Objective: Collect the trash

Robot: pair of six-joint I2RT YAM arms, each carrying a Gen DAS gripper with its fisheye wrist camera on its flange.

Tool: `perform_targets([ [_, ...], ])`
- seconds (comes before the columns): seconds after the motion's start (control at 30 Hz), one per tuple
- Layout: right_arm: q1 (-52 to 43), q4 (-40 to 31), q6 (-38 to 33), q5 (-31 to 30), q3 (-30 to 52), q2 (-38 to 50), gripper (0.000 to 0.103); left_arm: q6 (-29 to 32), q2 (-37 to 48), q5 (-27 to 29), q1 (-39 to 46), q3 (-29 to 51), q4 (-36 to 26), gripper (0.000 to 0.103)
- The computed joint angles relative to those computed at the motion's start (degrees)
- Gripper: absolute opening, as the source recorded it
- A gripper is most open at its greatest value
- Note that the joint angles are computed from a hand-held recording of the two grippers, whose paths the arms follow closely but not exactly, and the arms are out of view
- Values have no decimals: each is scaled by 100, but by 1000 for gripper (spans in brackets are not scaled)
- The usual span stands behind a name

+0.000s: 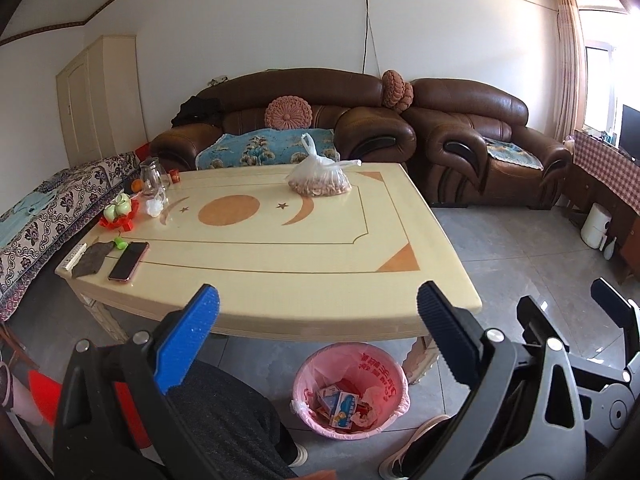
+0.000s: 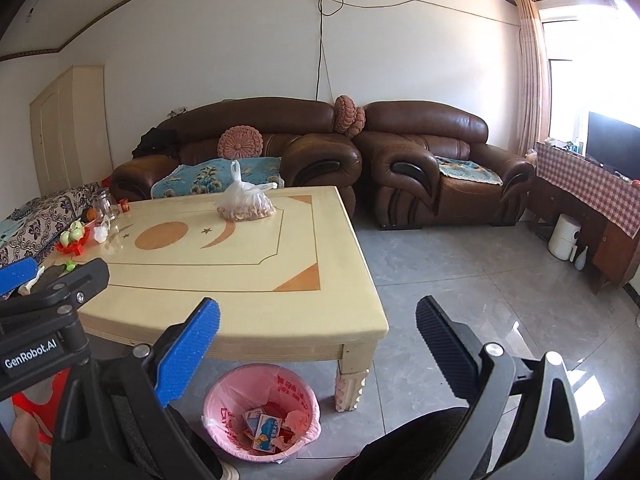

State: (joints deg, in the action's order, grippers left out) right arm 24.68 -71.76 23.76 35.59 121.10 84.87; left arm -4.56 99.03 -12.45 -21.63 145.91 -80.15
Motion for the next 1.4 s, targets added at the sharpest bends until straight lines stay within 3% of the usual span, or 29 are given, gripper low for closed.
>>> perform_targets([
  [0.2, 274, -337, 74, 633, 355, 112, 96, -26, -65, -47, -45, -20, 53, 97],
  [1.4, 430, -563, 52, 776, 687, 197, 96, 26, 138, 32, 184, 527, -307, 97],
])
